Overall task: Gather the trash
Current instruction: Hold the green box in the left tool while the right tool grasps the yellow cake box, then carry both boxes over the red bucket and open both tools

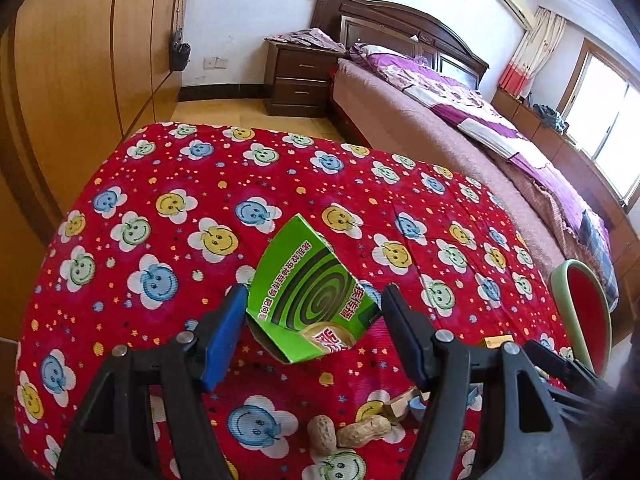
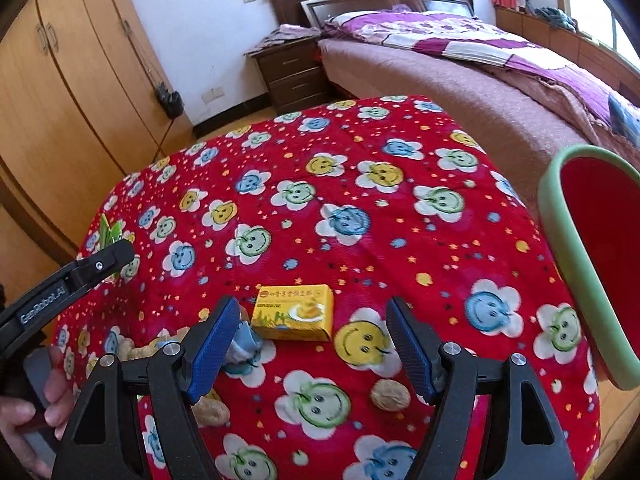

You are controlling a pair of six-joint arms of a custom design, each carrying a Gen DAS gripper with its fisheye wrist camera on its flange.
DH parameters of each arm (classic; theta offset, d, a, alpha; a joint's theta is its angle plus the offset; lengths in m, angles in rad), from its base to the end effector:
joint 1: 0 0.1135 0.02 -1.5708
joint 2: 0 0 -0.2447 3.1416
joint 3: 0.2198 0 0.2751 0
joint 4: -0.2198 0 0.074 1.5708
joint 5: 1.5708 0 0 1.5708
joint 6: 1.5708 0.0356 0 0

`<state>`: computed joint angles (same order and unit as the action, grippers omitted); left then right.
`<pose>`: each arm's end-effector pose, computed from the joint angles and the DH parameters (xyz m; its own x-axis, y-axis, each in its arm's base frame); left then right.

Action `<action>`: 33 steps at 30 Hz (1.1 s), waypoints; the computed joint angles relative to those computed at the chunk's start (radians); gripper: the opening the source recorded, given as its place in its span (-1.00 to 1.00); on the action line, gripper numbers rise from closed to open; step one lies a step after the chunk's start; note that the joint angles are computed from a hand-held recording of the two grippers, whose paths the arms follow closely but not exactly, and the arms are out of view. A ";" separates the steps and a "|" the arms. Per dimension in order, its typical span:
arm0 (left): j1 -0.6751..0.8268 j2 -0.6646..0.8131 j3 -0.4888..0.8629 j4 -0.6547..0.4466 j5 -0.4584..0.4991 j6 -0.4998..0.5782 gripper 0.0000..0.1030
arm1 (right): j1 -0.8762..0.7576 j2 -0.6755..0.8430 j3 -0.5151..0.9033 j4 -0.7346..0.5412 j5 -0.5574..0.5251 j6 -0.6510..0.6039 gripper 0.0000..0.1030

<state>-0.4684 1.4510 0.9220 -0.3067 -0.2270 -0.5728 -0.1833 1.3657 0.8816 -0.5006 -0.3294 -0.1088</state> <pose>0.2942 -0.1399 0.1921 -0.7216 -0.2267 -0.6541 -0.1022 0.9694 -0.2232 0.2924 -0.0425 0.1915 -0.8139 0.0464 -0.5791 -0.0924 0.9738 0.2078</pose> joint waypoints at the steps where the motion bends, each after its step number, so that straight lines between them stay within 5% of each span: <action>1: 0.001 -0.002 -0.004 0.006 0.004 -0.002 0.34 | 0.009 0.009 0.004 0.002 0.014 0.002 0.49; 4: 0.003 -0.003 -0.010 0.015 0.014 -0.006 0.34 | 0.026 0.031 0.007 0.019 0.039 0.012 0.44; 11: -0.001 -0.003 -0.013 0.022 0.016 -0.009 0.34 | -0.003 0.040 0.001 0.048 0.041 0.008 -0.17; 33: -0.158 -0.143 -0.022 -0.073 -0.050 -0.090 0.34 | -0.357 -0.219 -0.078 -0.079 -0.265 -0.086 -0.17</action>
<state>-0.6263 1.3079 0.8997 -0.3796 -0.2771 -0.6624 -0.5400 1.1468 0.8033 -0.5793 -0.5941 -0.1943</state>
